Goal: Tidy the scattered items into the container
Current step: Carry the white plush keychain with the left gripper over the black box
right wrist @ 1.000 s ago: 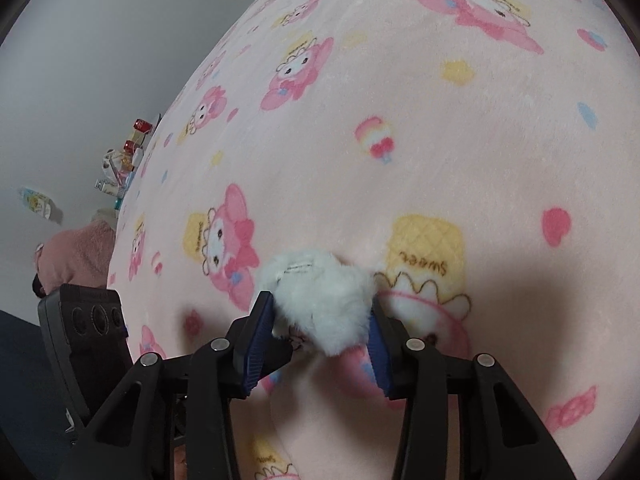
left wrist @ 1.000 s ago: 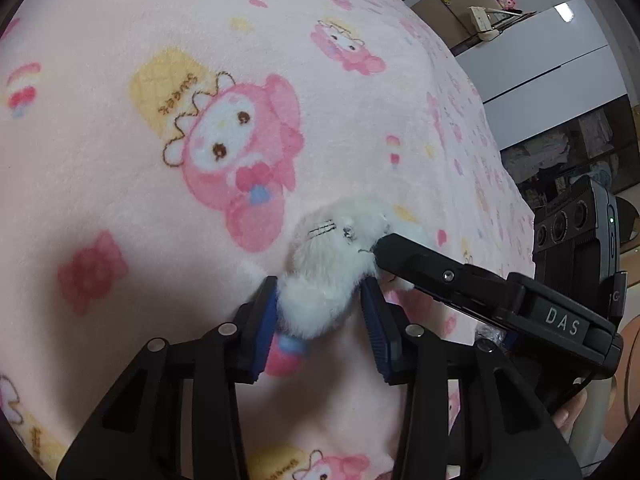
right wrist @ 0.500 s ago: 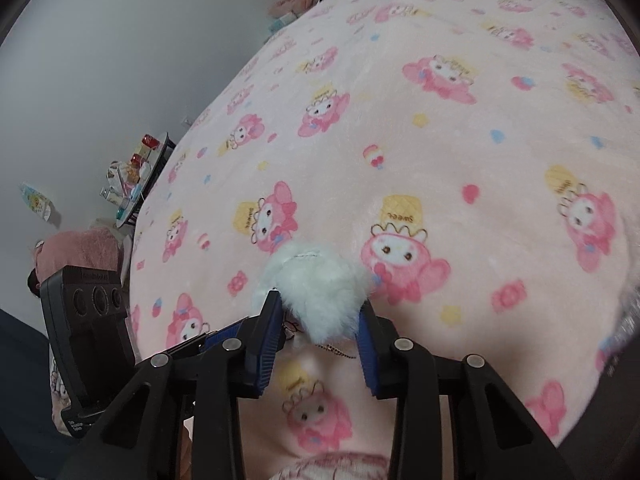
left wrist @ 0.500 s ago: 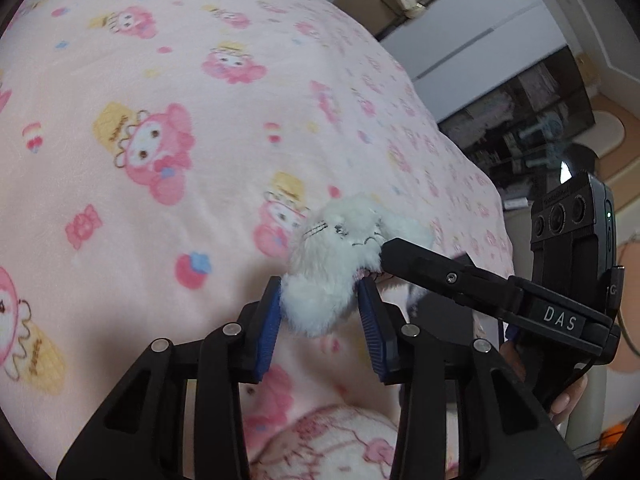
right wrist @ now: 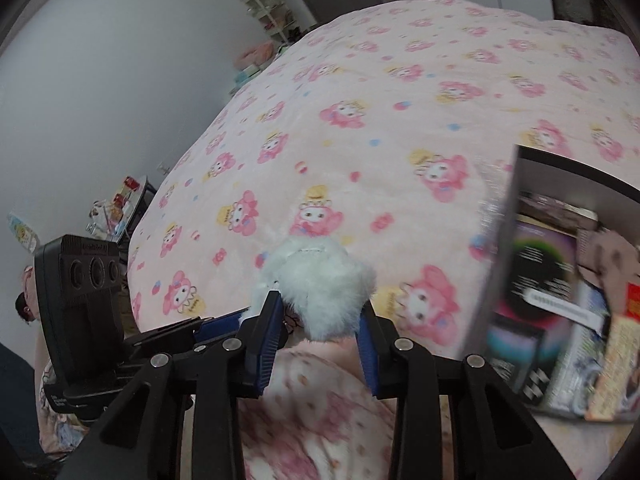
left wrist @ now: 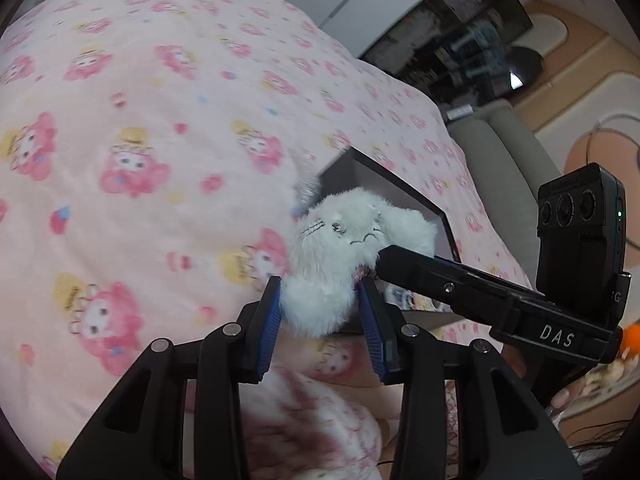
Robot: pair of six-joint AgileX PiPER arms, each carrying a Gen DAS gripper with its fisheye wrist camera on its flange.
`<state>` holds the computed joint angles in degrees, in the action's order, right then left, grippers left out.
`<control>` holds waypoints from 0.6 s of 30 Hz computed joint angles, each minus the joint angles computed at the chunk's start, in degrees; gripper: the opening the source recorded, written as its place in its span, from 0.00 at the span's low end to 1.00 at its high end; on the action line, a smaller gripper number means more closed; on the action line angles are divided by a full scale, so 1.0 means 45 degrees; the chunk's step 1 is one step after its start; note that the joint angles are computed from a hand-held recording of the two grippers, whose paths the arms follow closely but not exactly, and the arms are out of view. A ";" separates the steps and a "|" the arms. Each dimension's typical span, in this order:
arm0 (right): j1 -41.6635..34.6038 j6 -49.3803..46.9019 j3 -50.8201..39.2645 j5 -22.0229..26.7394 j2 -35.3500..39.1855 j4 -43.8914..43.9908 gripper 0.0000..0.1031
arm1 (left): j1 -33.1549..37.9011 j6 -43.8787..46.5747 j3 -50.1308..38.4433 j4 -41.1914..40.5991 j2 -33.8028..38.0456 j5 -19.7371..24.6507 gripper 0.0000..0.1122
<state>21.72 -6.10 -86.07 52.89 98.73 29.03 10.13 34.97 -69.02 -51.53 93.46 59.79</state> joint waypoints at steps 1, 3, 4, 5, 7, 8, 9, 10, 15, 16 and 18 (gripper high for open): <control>-0.0310 -0.0180 0.0521 -0.0054 -0.0466 0.0001 0.30 | -0.0570 -0.0221 -0.0004 0.0008 -0.0079 -0.0155 0.34; -0.1039 -0.0551 0.1425 -0.0067 -0.1291 0.0087 0.31 | -0.1463 -0.0639 -0.0119 0.0044 -0.0080 -0.0377 0.34; -0.1466 -0.0755 0.1828 -0.0041 -0.1661 0.0159 0.31 | -0.2062 -0.0914 -0.0231 0.0053 -0.0016 -0.0559 0.34; -0.1967 -0.1003 0.2208 0.0025 -0.2007 0.0261 0.30 | -0.2500 -0.1144 -0.0326 0.0065 0.0030 -0.0696 0.34; -0.2875 -0.1477 0.2712 0.0227 -0.2472 0.0434 0.31 | -0.3515 -0.1620 -0.0702 0.0168 0.0306 -0.1036 0.34; -0.3359 -0.1718 0.2886 0.0362 -0.2652 0.0471 0.31 | -0.3945 -0.1897 -0.0985 0.0279 0.0506 -0.1155 0.34; -0.3768 -0.1911 0.2959 0.0496 -0.2749 0.0467 0.30 | -0.4446 -0.2232 -0.1417 0.0446 0.0812 -0.1283 0.34; -0.4221 -0.2131 0.2949 0.0659 -0.2777 0.0479 0.30 | -0.4862 -0.2595 -0.1844 0.0659 0.1083 -0.1381 0.34; -0.6177 -0.2956 0.1453 0.1693 -0.1561 0.0592 0.30 | -0.6302 -0.4282 -0.4866 0.1927 0.3136 -0.1620 0.34; -0.6484 -0.3059 0.0898 0.1912 -0.1111 0.0584 0.30 | -0.6479 -0.4610 -0.5655 0.2096 0.3673 -0.1556 0.34; -0.6937 -0.3196 -0.0124 0.2251 -0.0290 0.0584 0.30 | -0.6783 -0.5420 -0.7504 0.2558 0.4905 -0.1204 0.33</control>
<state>-9.49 -20.48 -86.63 63.02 97.43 31.66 -20.39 10.58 -102.79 -40.02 115.53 54.37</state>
